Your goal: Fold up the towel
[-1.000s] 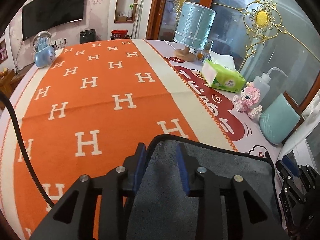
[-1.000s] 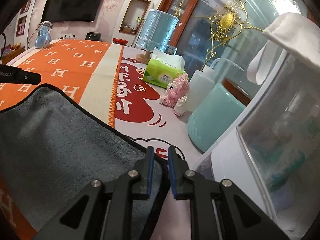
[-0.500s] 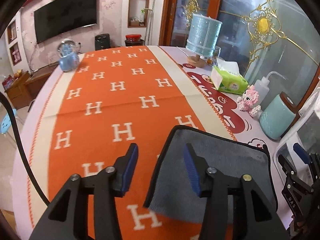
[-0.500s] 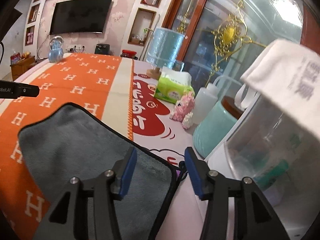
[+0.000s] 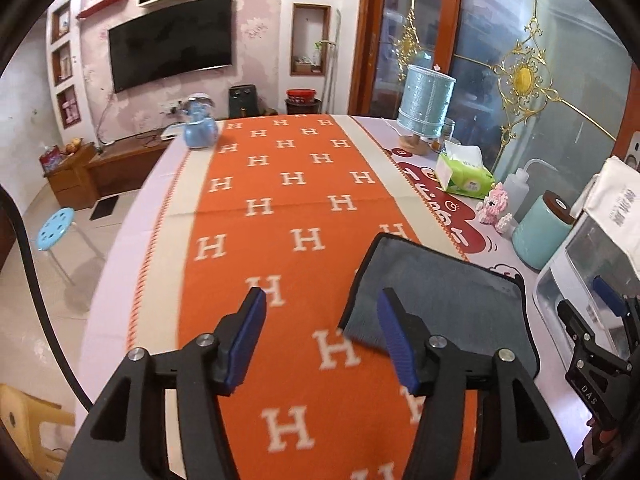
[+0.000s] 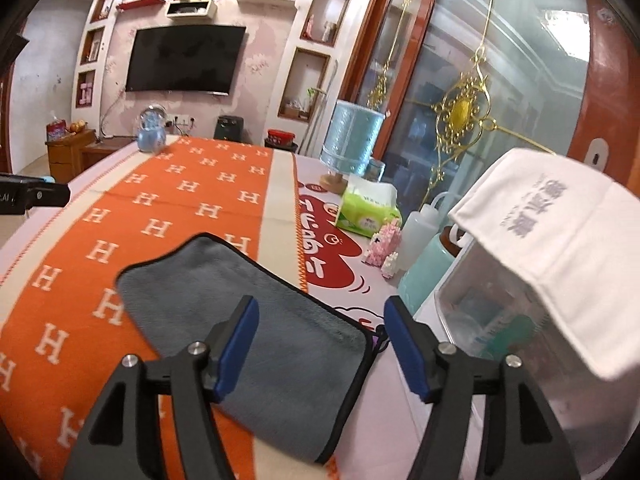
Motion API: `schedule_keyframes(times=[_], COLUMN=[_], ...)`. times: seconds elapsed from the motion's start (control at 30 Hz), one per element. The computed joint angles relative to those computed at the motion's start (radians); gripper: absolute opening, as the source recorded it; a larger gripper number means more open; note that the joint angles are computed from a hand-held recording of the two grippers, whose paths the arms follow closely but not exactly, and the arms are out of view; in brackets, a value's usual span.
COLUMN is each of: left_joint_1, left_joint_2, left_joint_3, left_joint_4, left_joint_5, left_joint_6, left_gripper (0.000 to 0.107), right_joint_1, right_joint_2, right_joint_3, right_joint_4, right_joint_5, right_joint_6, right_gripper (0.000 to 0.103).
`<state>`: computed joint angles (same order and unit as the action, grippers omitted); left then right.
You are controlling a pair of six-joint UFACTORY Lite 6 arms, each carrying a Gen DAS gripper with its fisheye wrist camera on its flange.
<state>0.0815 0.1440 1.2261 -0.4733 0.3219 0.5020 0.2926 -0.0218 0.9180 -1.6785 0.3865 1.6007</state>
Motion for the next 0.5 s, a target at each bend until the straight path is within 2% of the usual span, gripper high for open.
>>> schedule_keyframes(times=[0.1,0.23,0.4,0.5], left_joint_1=[0.054,0.152,0.305,0.424], left_joint_2=[-0.145,-0.352,-0.616,-0.755], left_joint_3=[-0.128,-0.29,-0.438,-0.495], left_joint_4=[-0.031,-0.02,-0.029,-0.082], left_joint_5=[0.026,0.108,0.267,0.385], left_joint_6=[0.042,0.072,0.159,0.261], left_gripper=[0.059,0.06,0.064,0.064], right_joint_1=[0.049,0.125,0.29,0.433], right_joint_2=[-0.118,-0.258,-0.448,-0.543], right_joint_3=[-0.068,-0.137,-0.223,-0.265], right_joint_4=[0.127,0.297,0.466,0.531], right_joint_5=[0.013,0.057,0.192,0.32], right_joint_6=[-0.112,-0.248,-0.355,-0.372], right_gripper=[0.068,0.07,0.079,0.082])
